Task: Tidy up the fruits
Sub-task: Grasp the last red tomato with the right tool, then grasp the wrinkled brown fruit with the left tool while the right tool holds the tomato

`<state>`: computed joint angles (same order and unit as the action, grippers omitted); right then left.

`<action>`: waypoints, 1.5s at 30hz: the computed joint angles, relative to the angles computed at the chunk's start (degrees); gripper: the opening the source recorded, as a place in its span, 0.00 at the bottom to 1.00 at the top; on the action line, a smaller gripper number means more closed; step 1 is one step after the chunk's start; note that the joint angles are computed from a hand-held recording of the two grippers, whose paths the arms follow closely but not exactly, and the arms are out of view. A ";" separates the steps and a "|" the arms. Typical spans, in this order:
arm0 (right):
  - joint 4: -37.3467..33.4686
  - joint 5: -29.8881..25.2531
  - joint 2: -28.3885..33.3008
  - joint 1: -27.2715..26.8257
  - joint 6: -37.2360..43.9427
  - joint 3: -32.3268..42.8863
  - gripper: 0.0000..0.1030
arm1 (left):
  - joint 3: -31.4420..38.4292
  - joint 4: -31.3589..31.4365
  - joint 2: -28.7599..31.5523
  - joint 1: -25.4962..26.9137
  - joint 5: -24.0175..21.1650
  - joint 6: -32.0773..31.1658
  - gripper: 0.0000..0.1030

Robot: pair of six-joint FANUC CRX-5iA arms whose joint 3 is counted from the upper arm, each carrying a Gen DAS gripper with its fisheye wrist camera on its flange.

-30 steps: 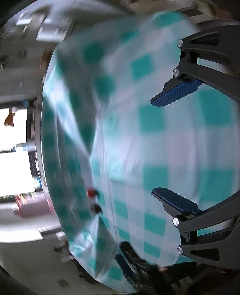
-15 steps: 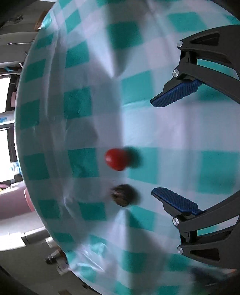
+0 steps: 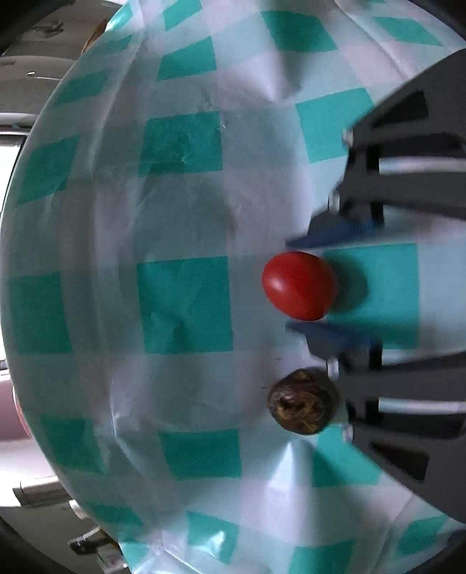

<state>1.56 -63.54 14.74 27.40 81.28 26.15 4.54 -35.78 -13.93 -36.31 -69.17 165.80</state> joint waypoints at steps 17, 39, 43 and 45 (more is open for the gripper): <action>-31.79 -2.30 -18.33 -22.52 26.54 -13.73 0.34 | 2.75 1.67 2.83 -0.10 -0.96 -5.98 0.98; -44.10 -9.91 -16.20 -29.66 29.72 -10.55 0.35 | 39.58 12.43 37.23 11.59 -12.91 -39.11 0.50; -44.36 -9.72 -16.34 -29.87 29.76 -10.80 0.35 | 34.21 13.33 33.20 11.20 -8.97 -39.58 0.42; -44.36 -9.61 -16.45 -29.89 29.68 -10.95 0.35 | 28.44 13.57 28.53 10.58 -5.09 -37.16 0.42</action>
